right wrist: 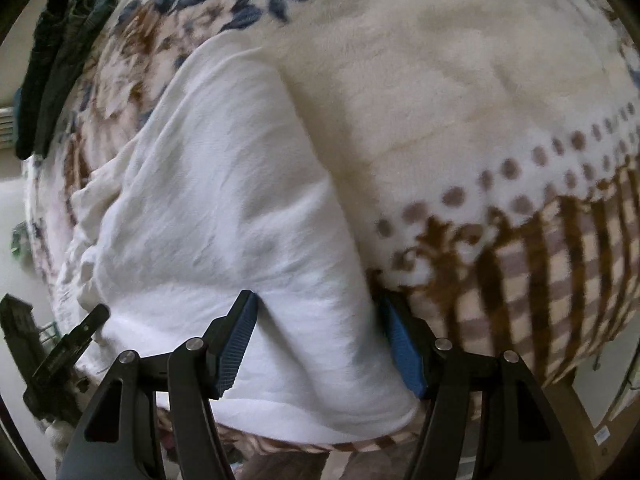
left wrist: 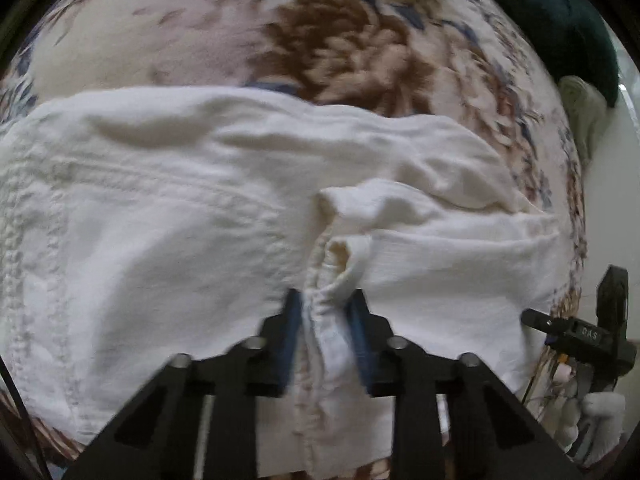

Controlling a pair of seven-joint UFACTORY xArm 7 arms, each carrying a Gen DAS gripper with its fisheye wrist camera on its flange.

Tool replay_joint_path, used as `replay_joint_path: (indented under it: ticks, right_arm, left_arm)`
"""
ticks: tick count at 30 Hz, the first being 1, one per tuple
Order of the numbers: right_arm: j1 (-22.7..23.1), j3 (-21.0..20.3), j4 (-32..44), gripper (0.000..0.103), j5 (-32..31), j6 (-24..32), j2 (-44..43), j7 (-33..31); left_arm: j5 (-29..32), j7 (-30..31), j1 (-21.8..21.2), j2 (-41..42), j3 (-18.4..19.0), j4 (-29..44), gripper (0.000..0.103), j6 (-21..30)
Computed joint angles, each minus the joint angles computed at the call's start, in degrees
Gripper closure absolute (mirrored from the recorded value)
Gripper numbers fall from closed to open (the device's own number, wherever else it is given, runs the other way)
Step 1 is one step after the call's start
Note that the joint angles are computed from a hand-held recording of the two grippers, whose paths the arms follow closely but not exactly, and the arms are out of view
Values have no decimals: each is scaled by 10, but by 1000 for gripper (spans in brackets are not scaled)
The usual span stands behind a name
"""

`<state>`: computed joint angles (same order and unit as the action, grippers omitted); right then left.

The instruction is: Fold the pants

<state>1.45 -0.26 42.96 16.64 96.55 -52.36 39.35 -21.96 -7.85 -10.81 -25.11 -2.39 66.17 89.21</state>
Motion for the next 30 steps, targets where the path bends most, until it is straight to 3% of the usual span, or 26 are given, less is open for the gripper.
replay_joint_path:
  ticks: [2,7,9,13,14,18,22,25,28,29,30]
  right_arm:
    - [-3,-2,-2,37,-3,5,1,3]
    - [8,-2,16,36,18,25,3,1]
    - [15,11,40,36,12,37,12,3]
    - [34,47,89,27,7,39,36,15]
    - [39,56,99,24,6,39,45,21]
    - [55,84,131,20,-7,26,82,42]
    - [54,94,148,20,-24,23,90,90]
    - [47,93,168,20,-48,41,82,127]
    - [50,91,176,20,-60,41,77,132]
    - [54,91,177,20,-61,39,81,126]
    - [59,92,178,20,-61,34,87,119]
  left_arm:
    - [0,-2,0,5,1,7,82,7]
    - [9,-7,3,-16,3,35,66,28]
    - [12,-21,13,-35,14,38,30,46]
    - [23,-63,71,-139,57,-20,12,6]
    - [35,-67,85,-158,66,-30,2,-2]
    - [62,-105,145,-206,115,-83,2,-11]
    - [3,-192,213,-257,167,-190,2,-73]
    - [-27,-224,233,-279,178,-250,2,-127]
    - [-27,-230,227,-278,165,-267,5,-162]
    - [-29,-227,221,-282,159,-267,13,-178]
    - [-35,-218,209,-286,156,-267,28,-197]
